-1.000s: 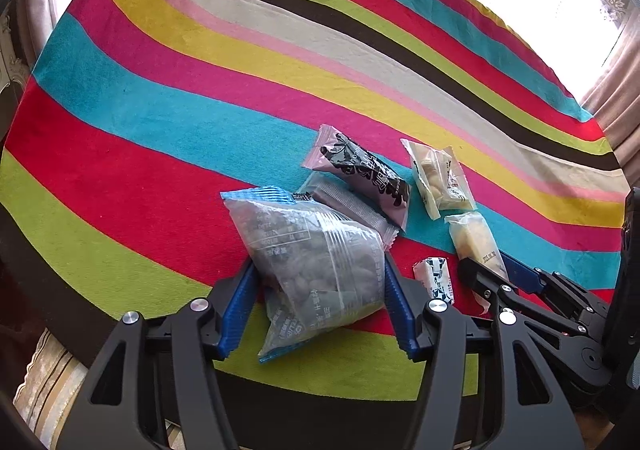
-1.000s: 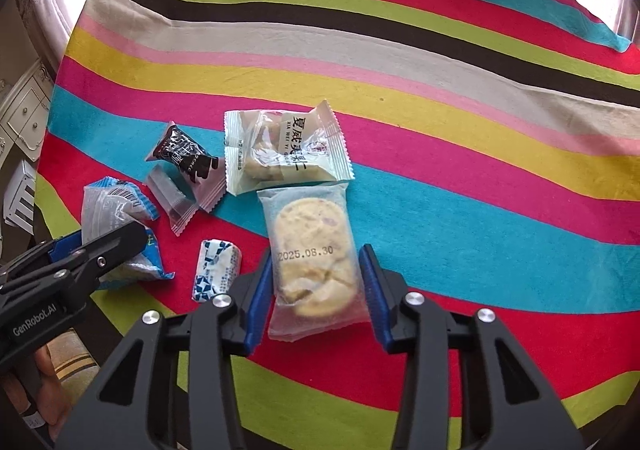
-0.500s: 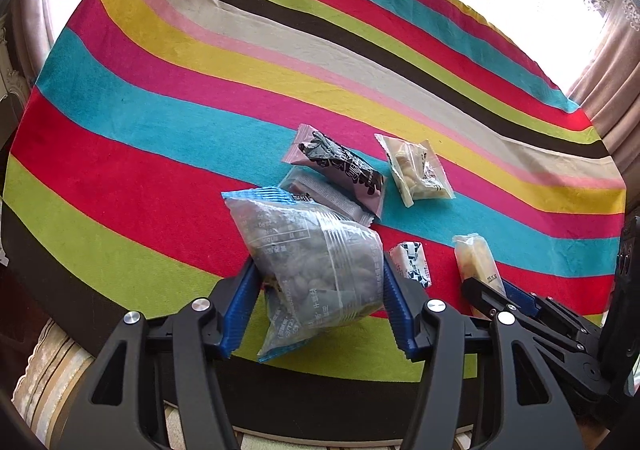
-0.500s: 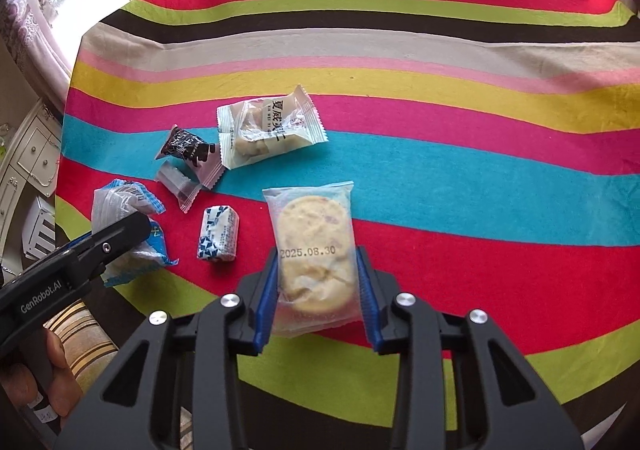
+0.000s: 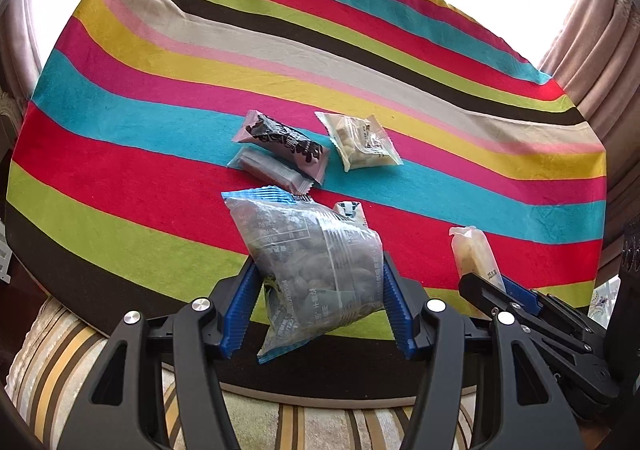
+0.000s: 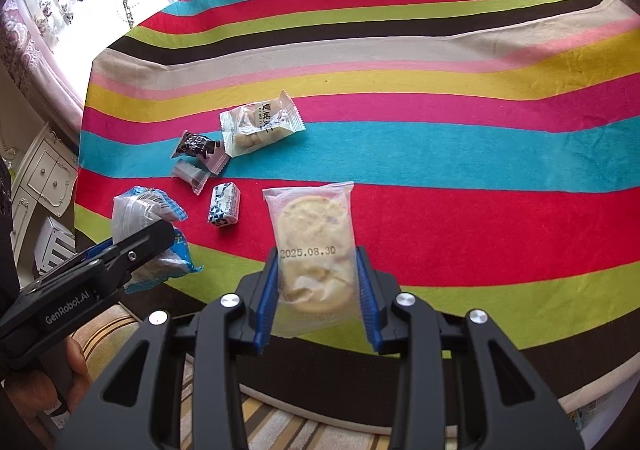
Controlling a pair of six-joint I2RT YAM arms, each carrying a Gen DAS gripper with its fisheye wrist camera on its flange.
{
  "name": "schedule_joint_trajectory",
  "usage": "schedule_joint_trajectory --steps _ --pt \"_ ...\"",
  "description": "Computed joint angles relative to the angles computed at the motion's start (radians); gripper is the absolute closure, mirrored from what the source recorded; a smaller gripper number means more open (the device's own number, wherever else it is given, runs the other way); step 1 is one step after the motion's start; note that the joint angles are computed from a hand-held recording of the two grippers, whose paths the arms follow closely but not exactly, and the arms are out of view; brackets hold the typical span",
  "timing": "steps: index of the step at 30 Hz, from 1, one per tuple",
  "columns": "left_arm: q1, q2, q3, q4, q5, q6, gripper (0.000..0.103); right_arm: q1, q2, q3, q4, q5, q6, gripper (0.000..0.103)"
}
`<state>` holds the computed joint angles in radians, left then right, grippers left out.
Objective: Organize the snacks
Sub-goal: 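Carry both bags over the white box and open both tools to drop them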
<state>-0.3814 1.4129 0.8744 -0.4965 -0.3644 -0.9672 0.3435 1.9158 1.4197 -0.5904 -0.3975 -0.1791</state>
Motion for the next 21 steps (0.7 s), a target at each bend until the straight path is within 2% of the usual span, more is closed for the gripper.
schedule_joint_trajectory --steps 14,21 --pt "-0.229 0.113 0.164 -0.072 -0.051 -0.052 0.048 -0.207 -0.160 -0.169 -0.010 -0.124 -0.055 0.067" --pt "-0.349 0.233 0.297 -0.079 0.000 -0.055 0.048 -0.386 -0.214 -0.226 -0.055 -0.186 -0.143 0.067"
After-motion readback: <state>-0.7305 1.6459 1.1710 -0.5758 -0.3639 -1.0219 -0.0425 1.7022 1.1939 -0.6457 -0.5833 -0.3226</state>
